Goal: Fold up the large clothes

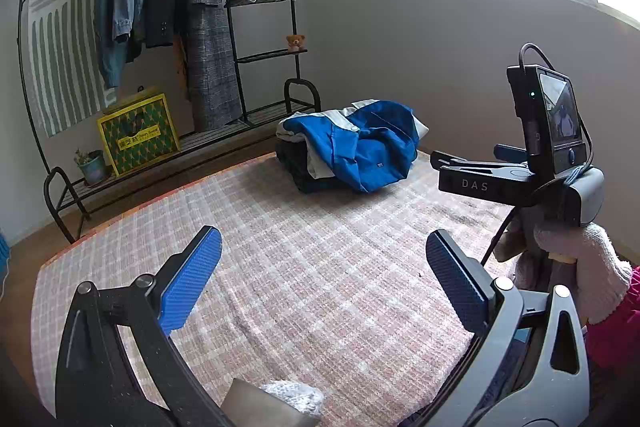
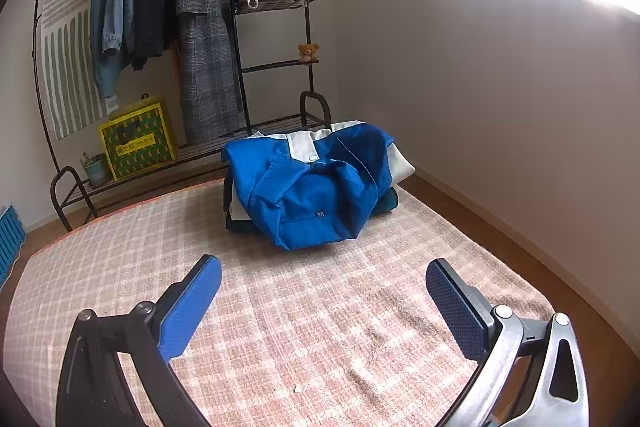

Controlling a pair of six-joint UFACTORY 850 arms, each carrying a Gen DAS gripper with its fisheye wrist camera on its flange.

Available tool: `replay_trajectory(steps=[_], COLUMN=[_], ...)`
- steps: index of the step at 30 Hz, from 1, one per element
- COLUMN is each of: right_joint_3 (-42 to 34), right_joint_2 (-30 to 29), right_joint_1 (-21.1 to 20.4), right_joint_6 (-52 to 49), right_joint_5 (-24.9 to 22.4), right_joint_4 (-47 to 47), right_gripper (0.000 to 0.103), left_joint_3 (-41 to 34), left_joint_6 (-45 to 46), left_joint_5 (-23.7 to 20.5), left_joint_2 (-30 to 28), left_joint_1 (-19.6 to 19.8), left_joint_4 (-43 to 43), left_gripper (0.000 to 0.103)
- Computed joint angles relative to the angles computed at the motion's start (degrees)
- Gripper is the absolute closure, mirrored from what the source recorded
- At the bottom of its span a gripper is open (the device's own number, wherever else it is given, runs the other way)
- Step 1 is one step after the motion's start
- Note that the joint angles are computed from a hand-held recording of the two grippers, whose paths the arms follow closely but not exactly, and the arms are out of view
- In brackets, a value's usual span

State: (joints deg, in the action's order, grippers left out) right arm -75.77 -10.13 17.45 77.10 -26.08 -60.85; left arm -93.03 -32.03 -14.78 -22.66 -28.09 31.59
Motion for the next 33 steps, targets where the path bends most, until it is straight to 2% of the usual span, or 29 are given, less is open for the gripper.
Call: replay_trajectory(steps=[25, 33], right_joint_3=[0.76, 0.73], right_joint_2=[0.56, 0.56], right_joint_1=[0.81, 0.85], right_joint_6=[0.61, 0.66], right_joint_5=[-0.56, -0.6], right_joint_4=[-1.02, -1.09], right_gripper=[0.0, 0.0], left_joint_3=[1.29, 2.86], left_joint_6=[-1.04, -2.56], left_joint_5=[0.39, 2.29], left_joint_2=[0.64, 1.6], left_joint_1=[-0.12, 0.22], left_joint_4=[1.37, 3.75], left_gripper=[0.0, 0.0])
